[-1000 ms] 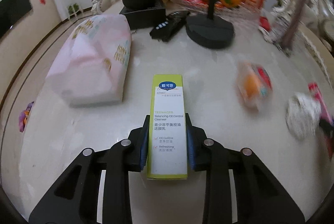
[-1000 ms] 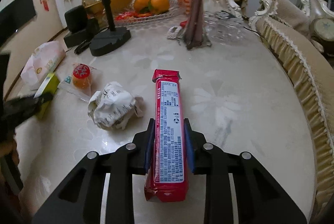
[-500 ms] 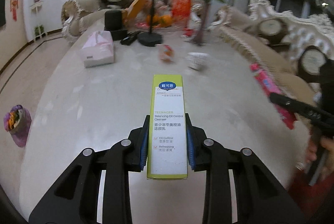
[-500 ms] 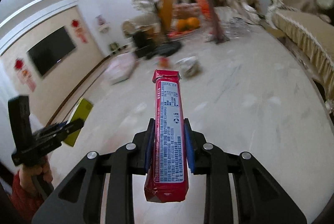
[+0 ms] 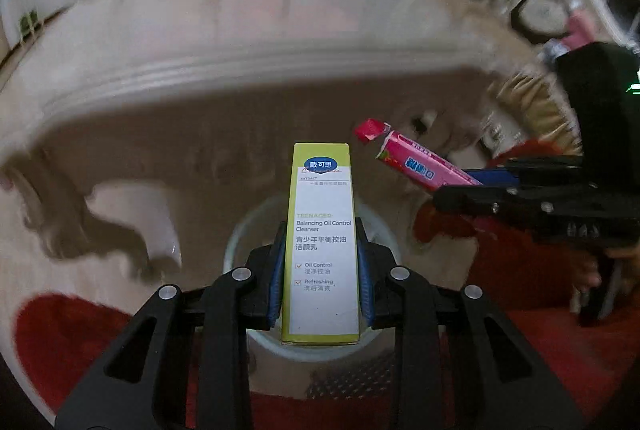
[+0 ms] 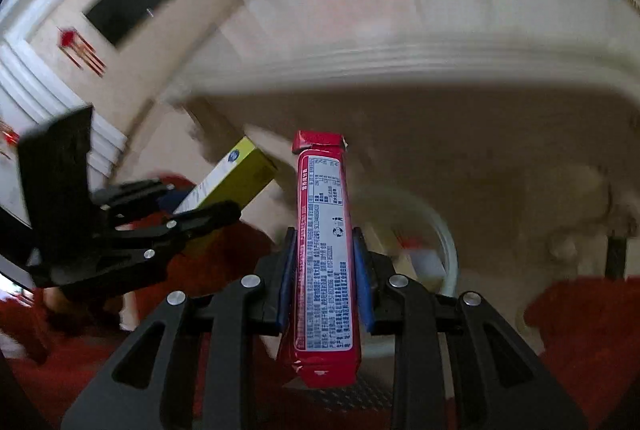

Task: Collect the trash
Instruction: 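Carry the biscuit packet and cleanser box over the wastebasket and open both tools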

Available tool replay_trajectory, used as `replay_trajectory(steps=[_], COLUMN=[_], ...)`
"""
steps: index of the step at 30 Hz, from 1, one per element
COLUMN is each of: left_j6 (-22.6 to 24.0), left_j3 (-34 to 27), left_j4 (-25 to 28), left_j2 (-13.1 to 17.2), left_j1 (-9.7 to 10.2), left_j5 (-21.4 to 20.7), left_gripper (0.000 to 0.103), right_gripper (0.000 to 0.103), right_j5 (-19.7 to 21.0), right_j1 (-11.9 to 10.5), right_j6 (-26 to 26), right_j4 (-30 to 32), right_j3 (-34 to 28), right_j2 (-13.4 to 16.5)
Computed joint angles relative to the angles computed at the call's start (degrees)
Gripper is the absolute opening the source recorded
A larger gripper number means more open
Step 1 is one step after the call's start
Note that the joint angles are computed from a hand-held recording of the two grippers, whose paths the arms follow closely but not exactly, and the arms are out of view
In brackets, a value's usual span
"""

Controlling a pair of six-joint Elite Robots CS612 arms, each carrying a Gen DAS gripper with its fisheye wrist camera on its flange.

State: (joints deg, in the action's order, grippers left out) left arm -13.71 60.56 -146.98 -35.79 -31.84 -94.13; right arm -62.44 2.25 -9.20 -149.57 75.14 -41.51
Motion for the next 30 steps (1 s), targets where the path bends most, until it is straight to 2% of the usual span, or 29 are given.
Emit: replay_trajectory(steps=[3,7,11,16,21,22,23,24,26,27,30], left_j6=[-1.05,-2.60,-2.03,-1.92,-2.17,-2.42,-2.62,-2.86,-2.79,-2.64,-2.76], left_j3=[-4.28,-9.56,-9.43,-9.46,-9.93,-10.24,-10.31,-10.31,-10.17,-10.14,-10.02], left_j4=[6.37,12.77,15.45,16.96,19.11,19.76,20.12,20.42,20.50,20.42,20.17], left_j2=[4.02,8.66,9.35,9.54,9.60,9.82,9.78,9.76,9.68,9.68,9.61], left_j1=[-0.18,-0.09,-0.56,-0.82,-0.79,-0.75,-0.71,-0.79,-0.78,-0.71,-0.79], left_j5=[-0.11,-0.46,0.88,1.22,0.44,0.33,0.64,1.57,1.44,0.82,1.39], left_gripper=[0.030,0.030,0.030,0.030,0.030,0.037,0.064,0.075,0.078,0.078,0.078], right_gripper=[0.025,0.025,0.025,0.025,0.026,0.026,0.027,0.028,0.046,0.062,0.065], right_j5=[-6.66,-10.91,-13.72,-15.20,-16.03,-16.22,-16.03,-15.98,-16.92,-17.55,-17.70], right_j1=[1.42,2.57,3.49,4.05,3.87,3.87,3.62,3.59,3.45,3.48,3.29], right_j6=[0.80,1.88,0.59,-0.26,-0.03,-0.04,-0.33,-0.50,-0.07,0.54,0.77], right_j4=[2.70,6.92,10.14,12.22,9.95,10.05,9.70,9.72,8.75,7.58,6.86], right_j3=[-3.44,-8.04,-11.13,-12.48,-10.44,-10.41,-9.59,-9.53,-8.92,-8.62,-8.34], right_j2=[3.38,7.52,9.87,10.93,10.62,10.62,10.23,10.24,9.95,9.89,9.80])
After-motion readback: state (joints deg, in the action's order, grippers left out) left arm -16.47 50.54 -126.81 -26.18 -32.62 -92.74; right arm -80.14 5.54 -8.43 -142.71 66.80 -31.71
